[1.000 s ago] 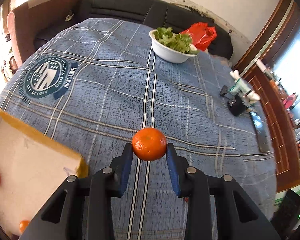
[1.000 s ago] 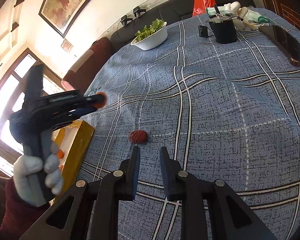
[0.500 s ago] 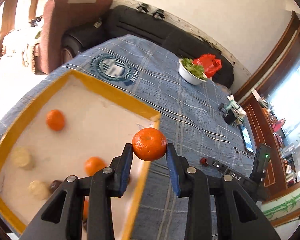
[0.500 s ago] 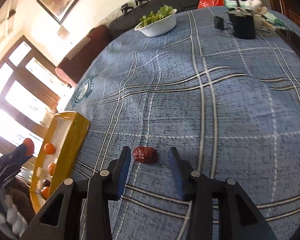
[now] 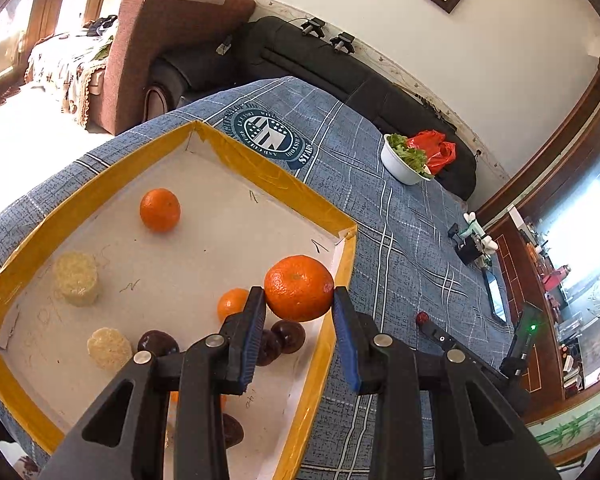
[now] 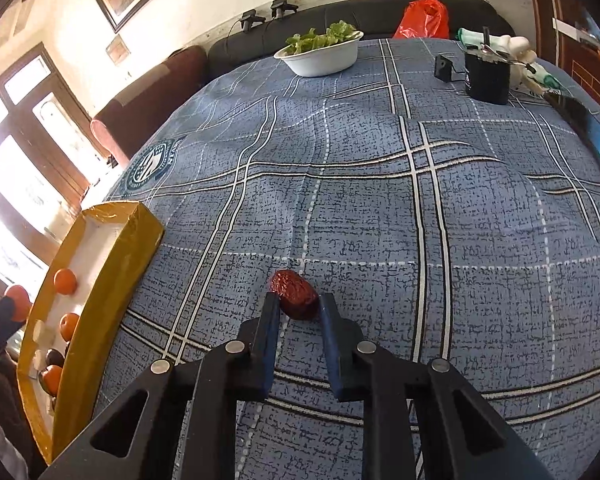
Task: Organize fruits
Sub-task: 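Carry the orange and date over the tray and open both grippers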
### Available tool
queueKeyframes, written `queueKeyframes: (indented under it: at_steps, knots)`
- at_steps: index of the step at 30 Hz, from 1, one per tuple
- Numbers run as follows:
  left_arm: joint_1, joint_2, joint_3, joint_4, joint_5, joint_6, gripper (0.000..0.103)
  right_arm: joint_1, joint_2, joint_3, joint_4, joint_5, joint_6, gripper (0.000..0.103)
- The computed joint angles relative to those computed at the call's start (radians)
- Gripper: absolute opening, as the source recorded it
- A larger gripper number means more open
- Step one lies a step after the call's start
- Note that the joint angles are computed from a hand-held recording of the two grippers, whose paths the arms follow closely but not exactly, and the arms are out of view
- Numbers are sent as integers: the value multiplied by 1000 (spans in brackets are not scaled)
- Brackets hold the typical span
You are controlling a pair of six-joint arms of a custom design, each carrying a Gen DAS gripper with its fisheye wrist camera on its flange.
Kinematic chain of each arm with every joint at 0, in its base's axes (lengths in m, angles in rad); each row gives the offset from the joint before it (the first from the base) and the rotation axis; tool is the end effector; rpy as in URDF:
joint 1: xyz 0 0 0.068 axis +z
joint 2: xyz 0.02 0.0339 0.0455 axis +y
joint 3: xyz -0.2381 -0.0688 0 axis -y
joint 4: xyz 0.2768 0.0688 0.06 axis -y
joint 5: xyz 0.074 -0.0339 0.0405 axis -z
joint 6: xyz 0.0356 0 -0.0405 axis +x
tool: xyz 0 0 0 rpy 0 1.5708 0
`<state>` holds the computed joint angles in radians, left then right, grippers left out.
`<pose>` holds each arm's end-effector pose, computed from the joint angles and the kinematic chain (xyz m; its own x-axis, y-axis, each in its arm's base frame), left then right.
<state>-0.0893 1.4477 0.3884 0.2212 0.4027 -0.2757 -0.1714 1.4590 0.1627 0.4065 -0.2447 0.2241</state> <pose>0.2477 -0.0362 0.0584 -0.8059 -0.1793 -0.5643 0.1286 0.8773 -0.4624 0.1932 -0.0247 0.0156 -0.7430 0.3474 -0.5720 0.1849 0.9280 0.3234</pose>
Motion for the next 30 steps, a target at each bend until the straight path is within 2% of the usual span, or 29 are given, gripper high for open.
queueKeyframes:
  at_steps: [10,15,20,23,26,28,30]
  knots:
    - [-21,31,4,4,-13,-7,33,-3,-113,-61,-7,-33,11,22]
    - [-6,0,-15,2,-31,1,33,-22,-154,-82,-22,-56,9,22]
    - [70,-34,-38,-12,30,32,33,-41,-228,-98,-77,-91,19,22]
    - [155,-78,-50,-45,88,63,33,-45,-405,-122,-222,-136,57,22]
    - [233,-90,-48,-70,135,96,33,-39,-605,-135,-383,-256,108,23]
    - [281,-74,-39,-80,173,119,33,-17,-614,-118,-391,-330,160,23]
    - [324,-51,-30,-84,202,144,33,49,-566,-92,-343,-350,226,23]
